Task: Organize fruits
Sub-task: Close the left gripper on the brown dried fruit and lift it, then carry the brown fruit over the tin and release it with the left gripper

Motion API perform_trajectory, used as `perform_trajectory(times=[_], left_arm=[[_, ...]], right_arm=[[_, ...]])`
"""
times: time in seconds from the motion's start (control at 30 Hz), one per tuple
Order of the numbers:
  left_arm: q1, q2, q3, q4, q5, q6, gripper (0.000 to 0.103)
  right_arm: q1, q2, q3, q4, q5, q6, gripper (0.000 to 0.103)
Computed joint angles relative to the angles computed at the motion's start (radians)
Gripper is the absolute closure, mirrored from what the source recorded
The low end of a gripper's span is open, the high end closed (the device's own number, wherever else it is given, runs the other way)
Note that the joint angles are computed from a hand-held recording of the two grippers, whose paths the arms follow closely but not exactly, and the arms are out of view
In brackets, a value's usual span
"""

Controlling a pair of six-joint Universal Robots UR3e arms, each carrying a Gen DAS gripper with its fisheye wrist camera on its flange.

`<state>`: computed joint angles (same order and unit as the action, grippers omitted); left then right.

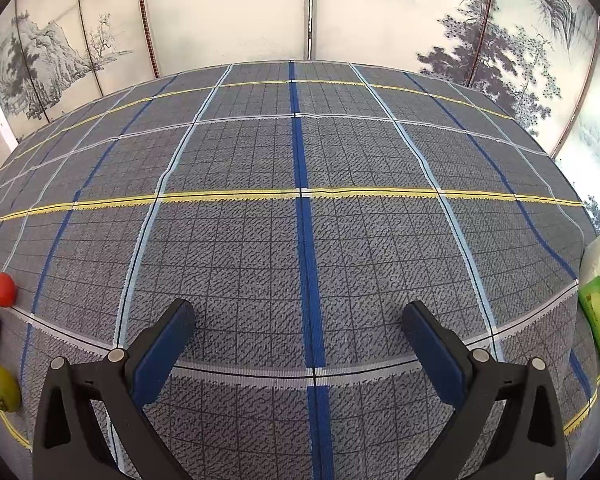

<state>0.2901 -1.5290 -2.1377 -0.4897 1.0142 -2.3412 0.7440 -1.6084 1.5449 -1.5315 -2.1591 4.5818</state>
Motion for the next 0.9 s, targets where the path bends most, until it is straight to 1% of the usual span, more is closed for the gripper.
perform_trajectory(times=[0.17, 0.43, 0.57, 0.73, 0.9], left_arm=[[0.024, -0.021, 0.030, -0.006, 0.002, -0.013, 0.068], [0.062, -0.075, 0.084, 0.033, 0.013, -0.028, 0.068], [0.068, -0.145, 0.154, 0.060, 0.054, -0.037, 0.068], [0.067, -0.257, 0.260, 0.105, 0.131, -0.037, 0.068], [0.063, -0.372, 0.387, 0.111, 0.196, -0.037, 0.068]], right_arm=[[0.000, -0.002, 0.004, -0.002, -0.001, -0.001, 0.000], [0.000, -0.003, 0.005, 0.000, -0.001, 0.001, 0.000], [0.001, -0.004, 0.004, 0.002, -0.002, 0.001, 0.000], [-0.001, -0.011, 0.013, -0.001, -0.003, 0.000, 0.000], [-0.001, -0.011, 0.011, 0.002, -0.003, 0.001, 0.000]])
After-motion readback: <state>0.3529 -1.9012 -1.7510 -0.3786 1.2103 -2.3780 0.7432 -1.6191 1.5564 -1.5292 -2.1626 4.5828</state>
